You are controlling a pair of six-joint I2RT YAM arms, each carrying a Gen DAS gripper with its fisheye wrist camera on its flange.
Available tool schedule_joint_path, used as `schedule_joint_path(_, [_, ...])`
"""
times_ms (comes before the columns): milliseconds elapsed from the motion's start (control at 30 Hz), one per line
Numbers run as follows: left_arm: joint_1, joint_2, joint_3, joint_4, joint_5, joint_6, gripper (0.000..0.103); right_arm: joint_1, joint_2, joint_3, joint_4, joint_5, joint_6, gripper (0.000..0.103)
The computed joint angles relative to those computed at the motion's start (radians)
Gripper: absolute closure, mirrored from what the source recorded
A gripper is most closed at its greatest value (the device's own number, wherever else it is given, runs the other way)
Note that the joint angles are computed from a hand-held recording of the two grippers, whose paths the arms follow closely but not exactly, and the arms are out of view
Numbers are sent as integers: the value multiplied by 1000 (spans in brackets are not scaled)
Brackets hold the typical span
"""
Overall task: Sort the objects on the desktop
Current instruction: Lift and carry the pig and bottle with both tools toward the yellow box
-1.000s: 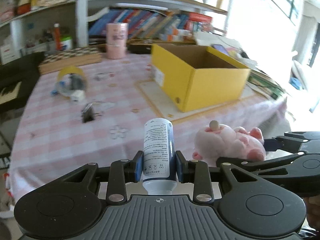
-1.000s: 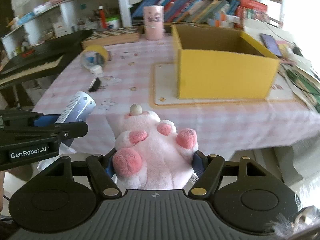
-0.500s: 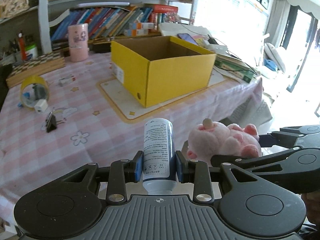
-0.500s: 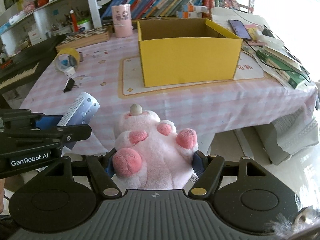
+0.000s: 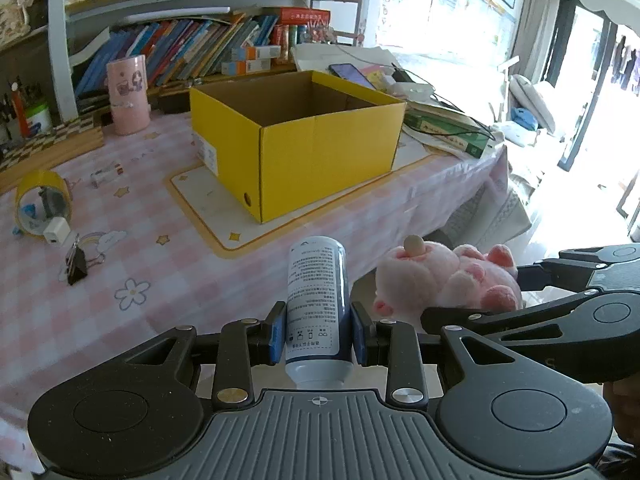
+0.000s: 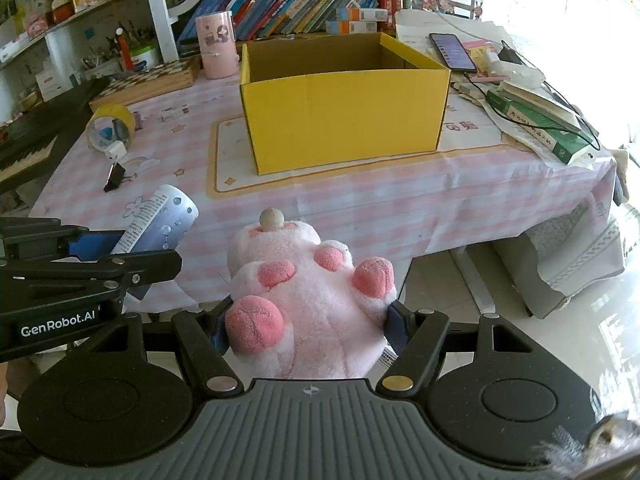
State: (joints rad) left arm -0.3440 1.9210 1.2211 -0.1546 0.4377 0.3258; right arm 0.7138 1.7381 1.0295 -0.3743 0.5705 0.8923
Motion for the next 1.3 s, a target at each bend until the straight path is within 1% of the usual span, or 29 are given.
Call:
schedule_joint_path(333, [-15,17,24,1,-7,-4,72,-28,-13,-8,9,-3,-31,35])
schedule_joint_path(800, [-43,65,95,-16,-7,-2,72,-72,-23,-18,25,-20,-59,35])
schedule_joint_path(1133, [-82,106,151,-34,10,10,72,-95,-60,-53,-1,-4,-27,35])
schedule_joint_path(1300, [-112,132,187,-36,1,9,72,-129,-86,-86,10,-12,-33,35])
